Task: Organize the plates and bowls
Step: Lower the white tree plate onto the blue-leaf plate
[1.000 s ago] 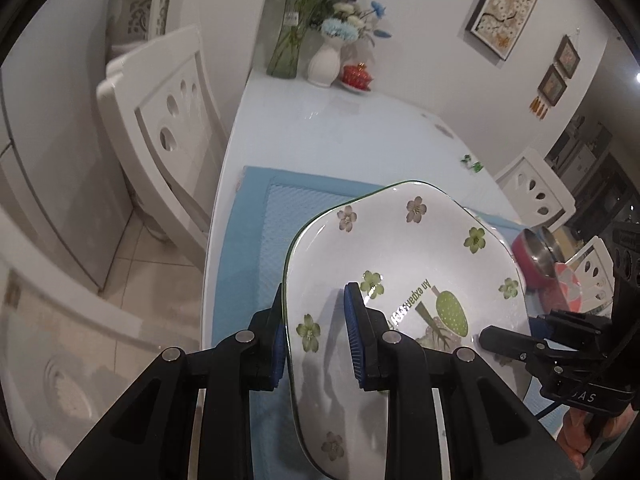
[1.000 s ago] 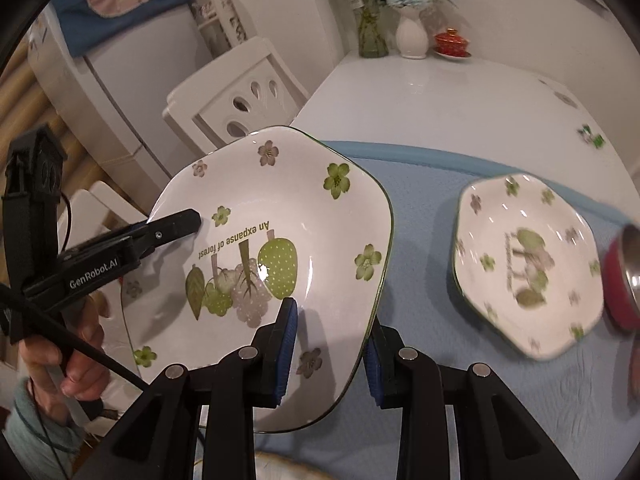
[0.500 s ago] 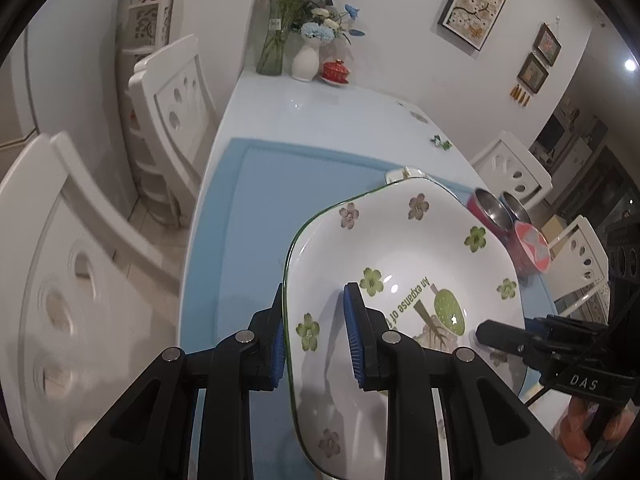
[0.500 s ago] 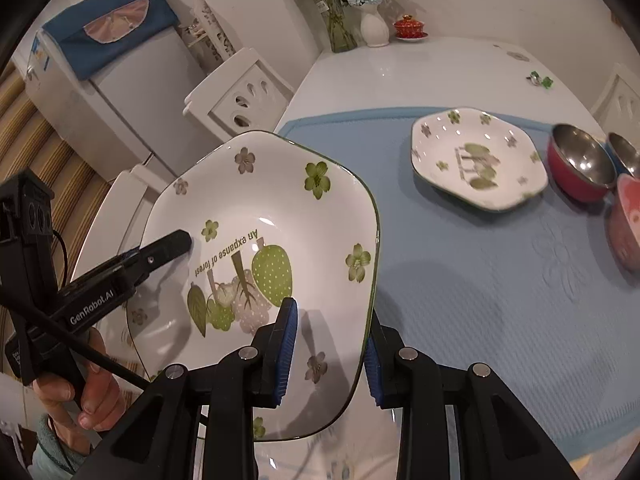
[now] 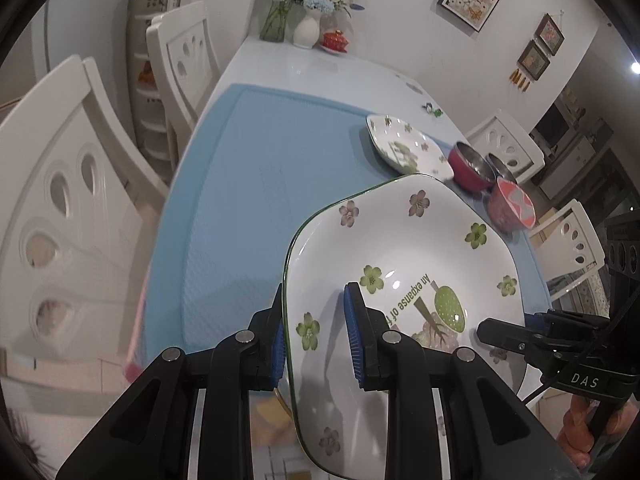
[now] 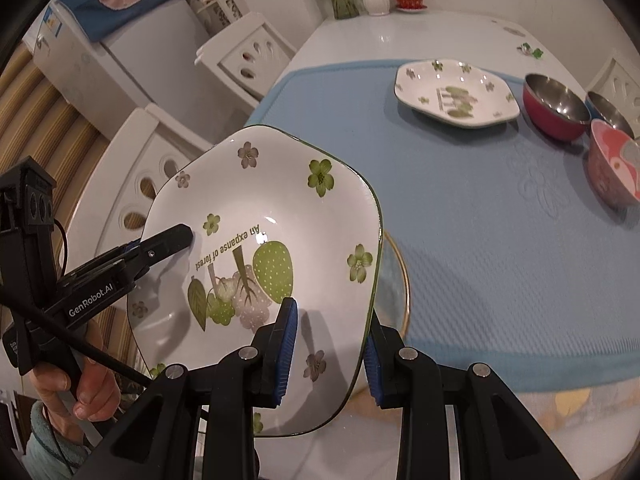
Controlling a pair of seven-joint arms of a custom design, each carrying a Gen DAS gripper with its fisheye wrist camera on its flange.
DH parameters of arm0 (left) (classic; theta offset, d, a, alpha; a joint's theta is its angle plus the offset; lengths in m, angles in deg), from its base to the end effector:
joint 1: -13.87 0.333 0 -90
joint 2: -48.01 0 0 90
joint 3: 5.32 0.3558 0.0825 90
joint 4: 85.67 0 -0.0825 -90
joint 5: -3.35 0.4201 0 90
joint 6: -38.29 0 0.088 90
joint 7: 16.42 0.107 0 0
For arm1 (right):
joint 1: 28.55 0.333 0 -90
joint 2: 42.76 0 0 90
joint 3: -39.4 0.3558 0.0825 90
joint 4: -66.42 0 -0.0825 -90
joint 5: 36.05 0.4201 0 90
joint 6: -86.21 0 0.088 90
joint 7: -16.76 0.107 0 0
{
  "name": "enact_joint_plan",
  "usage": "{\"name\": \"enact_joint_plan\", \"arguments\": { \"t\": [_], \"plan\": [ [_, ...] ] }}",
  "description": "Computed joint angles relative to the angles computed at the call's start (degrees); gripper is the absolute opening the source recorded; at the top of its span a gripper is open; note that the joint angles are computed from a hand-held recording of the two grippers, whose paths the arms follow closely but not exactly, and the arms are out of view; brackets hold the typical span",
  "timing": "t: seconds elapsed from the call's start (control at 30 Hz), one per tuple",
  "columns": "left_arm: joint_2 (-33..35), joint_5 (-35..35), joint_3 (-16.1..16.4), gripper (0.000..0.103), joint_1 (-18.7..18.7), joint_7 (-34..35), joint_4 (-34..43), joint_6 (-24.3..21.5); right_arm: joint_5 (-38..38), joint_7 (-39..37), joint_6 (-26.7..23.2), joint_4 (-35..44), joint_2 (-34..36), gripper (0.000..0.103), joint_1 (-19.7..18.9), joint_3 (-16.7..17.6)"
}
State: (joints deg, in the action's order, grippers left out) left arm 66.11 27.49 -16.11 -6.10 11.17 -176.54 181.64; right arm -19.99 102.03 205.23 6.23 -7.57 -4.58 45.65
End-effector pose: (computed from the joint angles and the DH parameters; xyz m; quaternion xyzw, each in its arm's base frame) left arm 0.6485 -0.3664 0.5515 -0.7657 0.5537 -0.2981 0.1351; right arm 0.7180 0.3991 0.5610 -0.8283 0.4960 0.0278 0.2592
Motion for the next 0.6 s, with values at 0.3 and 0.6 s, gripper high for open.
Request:
{"name": "enact_joint_plan", "arguments": {
  "t": [0.3, 0.6],
  "plan": [
    [0.38, -2.74, -1.29, 0.023, -0.37, 1.13, -1.86, 0.07, -0.49, -0.38, 0.65, -8.17, -4.20, 0.030, -0.33, -0.34],
    [2.01, -4.02, -1.46, 0.023, -0.83, 3.44, -1.05, -1.44, -1.74, 1.72, -0.15, -10.13, -4.21, 0.030, -0.02, -0.78]
  ]
}}
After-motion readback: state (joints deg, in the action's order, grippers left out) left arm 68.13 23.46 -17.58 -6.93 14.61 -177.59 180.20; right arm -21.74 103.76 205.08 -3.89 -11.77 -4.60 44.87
